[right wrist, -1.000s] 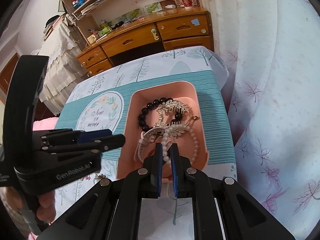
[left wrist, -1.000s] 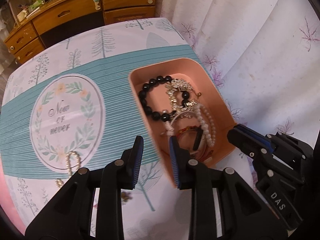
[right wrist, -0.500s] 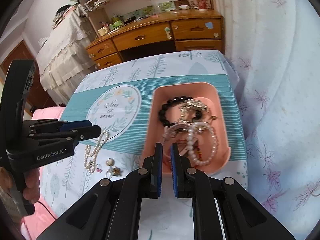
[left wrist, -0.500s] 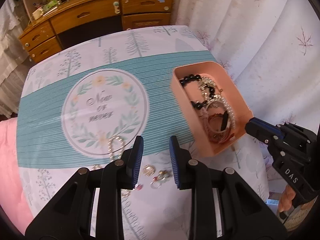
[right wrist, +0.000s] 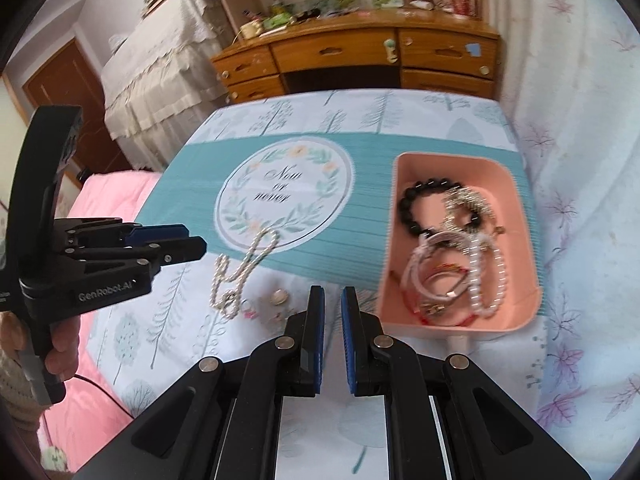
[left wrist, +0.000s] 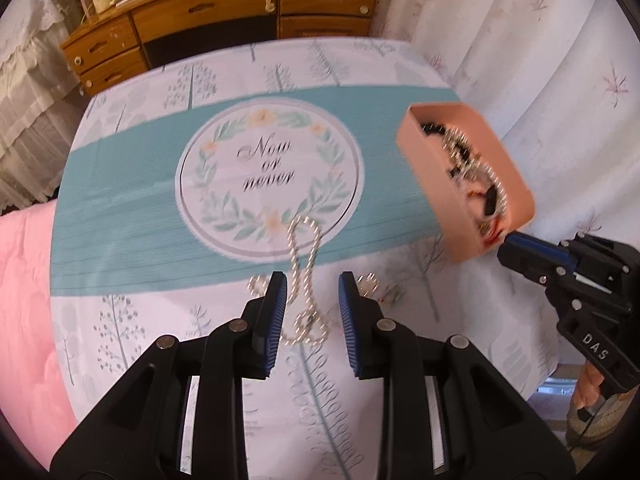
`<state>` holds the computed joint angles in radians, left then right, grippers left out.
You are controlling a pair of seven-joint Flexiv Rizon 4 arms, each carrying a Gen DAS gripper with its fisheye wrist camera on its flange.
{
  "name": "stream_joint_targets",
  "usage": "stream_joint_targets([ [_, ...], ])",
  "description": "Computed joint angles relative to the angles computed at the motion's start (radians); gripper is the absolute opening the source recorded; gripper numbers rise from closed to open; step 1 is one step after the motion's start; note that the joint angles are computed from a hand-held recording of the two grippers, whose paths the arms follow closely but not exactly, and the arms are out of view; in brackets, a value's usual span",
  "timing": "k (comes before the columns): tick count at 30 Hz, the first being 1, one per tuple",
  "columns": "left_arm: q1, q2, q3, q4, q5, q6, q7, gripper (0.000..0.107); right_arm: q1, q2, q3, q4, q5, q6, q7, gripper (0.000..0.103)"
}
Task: Organize jewelry
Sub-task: 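Lower the left tool onto the pearl necklace and close it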
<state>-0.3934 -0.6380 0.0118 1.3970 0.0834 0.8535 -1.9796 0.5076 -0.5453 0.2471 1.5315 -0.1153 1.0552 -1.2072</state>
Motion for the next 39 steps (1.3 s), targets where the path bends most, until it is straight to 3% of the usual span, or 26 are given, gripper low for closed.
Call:
stream_joint_targets([
  [5, 0.022, 0.003, -0.022, 0.057, -0.028, -0.001, 0.038, 0.023, 0.015, -0.051, 0.022, -0.065, 0.015, -0.070, -0.026, 0.009],
  [11, 0.041, 0.001, -0.040, 0.092, -0.071, 0.009, 0.078, 0.023, 0.015, -0.151, 0.059, -0.207, 0.103, -0.235, -0.060, 0.017],
  [17, 0.056, -0.002, -0.052, 0.112, -0.113, 0.024, 0.109, 0.023, 0.045, -0.225, 0.032, -0.299, 0.138, -0.308, -0.032, 0.017],
  [27, 0.072, -0.024, -0.068, 0.114, -0.173, 0.038, 0.151, 0.023, 0.087, -0.258, -0.011, -0.326, 0.083, -0.303, -0.009, 0.016],
  [39, 0.043, -0.097, -0.045, 0.003, -0.162, -0.046, 0.126, 0.023, 0.079, -0.205, -0.011, -0.249, 0.050, -0.221, 0.007, 0.014],
])
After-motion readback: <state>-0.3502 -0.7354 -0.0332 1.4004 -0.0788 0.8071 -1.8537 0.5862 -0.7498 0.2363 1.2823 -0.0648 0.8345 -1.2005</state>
